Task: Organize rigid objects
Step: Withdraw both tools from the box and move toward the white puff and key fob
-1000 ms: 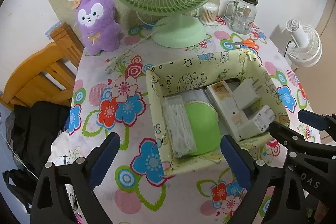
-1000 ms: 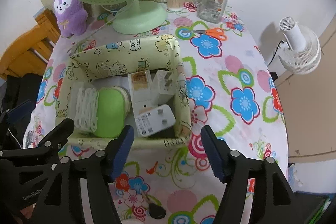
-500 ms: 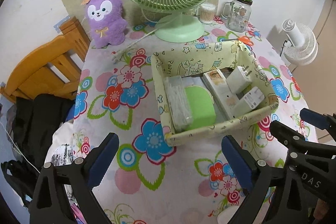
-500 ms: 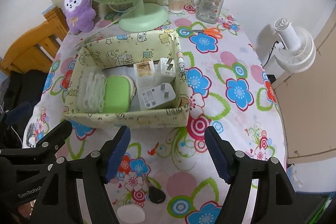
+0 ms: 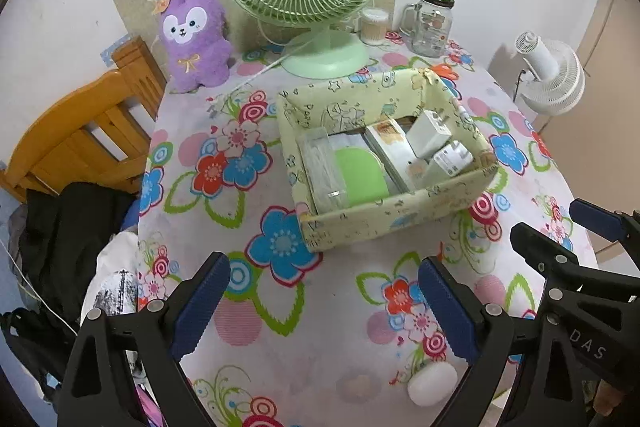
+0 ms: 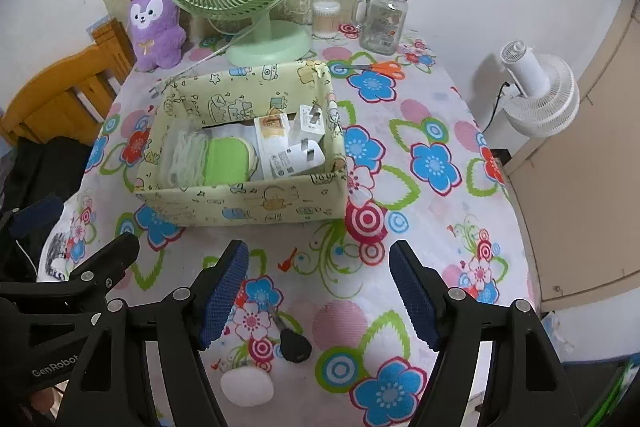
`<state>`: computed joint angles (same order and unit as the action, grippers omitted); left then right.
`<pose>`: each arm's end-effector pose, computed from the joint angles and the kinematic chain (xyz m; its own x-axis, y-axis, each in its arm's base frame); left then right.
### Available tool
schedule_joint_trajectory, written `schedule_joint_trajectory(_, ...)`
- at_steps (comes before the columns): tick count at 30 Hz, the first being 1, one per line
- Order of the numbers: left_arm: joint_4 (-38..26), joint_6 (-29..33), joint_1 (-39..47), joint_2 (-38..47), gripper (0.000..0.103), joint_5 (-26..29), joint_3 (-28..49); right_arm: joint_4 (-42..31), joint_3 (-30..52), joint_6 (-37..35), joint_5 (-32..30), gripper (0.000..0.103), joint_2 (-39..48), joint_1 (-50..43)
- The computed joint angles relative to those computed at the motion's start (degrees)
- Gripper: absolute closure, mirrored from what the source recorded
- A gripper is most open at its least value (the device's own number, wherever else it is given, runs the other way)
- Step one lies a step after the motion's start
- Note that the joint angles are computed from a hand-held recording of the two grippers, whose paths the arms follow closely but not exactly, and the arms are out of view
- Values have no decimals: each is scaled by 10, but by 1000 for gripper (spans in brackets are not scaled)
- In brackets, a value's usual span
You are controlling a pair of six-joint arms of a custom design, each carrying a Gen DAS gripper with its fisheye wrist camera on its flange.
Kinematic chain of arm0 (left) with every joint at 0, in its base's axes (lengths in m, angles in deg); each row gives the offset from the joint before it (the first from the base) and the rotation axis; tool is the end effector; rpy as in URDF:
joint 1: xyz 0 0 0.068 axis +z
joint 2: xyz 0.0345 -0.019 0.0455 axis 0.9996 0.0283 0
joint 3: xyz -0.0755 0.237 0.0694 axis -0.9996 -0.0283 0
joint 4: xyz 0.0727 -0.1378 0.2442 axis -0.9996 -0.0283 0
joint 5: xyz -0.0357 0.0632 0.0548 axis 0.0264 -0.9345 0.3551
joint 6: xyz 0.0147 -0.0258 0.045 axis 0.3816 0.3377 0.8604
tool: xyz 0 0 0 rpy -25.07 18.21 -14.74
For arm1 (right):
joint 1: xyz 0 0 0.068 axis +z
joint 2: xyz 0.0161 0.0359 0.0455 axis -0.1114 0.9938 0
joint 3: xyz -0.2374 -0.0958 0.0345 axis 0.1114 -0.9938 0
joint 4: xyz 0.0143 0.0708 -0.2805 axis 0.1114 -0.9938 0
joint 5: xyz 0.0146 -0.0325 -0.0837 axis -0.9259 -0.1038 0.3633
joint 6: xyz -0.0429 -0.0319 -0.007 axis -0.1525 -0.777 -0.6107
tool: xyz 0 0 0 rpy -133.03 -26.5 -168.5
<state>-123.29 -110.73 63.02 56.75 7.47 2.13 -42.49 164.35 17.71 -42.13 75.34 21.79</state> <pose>0.2474 -0.1066 0.2791 -0.8830 -0.0940 -0.4598 -0.1210 0.9922 0.0296 0.2828 0.1466 0.2791 -0.8624 -0.2525 -0.4388 -0.2679 0.9631 -0.0277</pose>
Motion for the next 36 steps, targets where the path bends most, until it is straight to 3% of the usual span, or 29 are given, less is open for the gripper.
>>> schedule_joint_trajectory(22, -16, -60, -94, -93, 7, -58, -56, -5, -106, 44, 25, 27, -149, 26)
schedule_joint_trajectory(36, -6, -155, -168, -76, 7, -77, -75, 31, -172, -68, -79, 27, -213, -66)
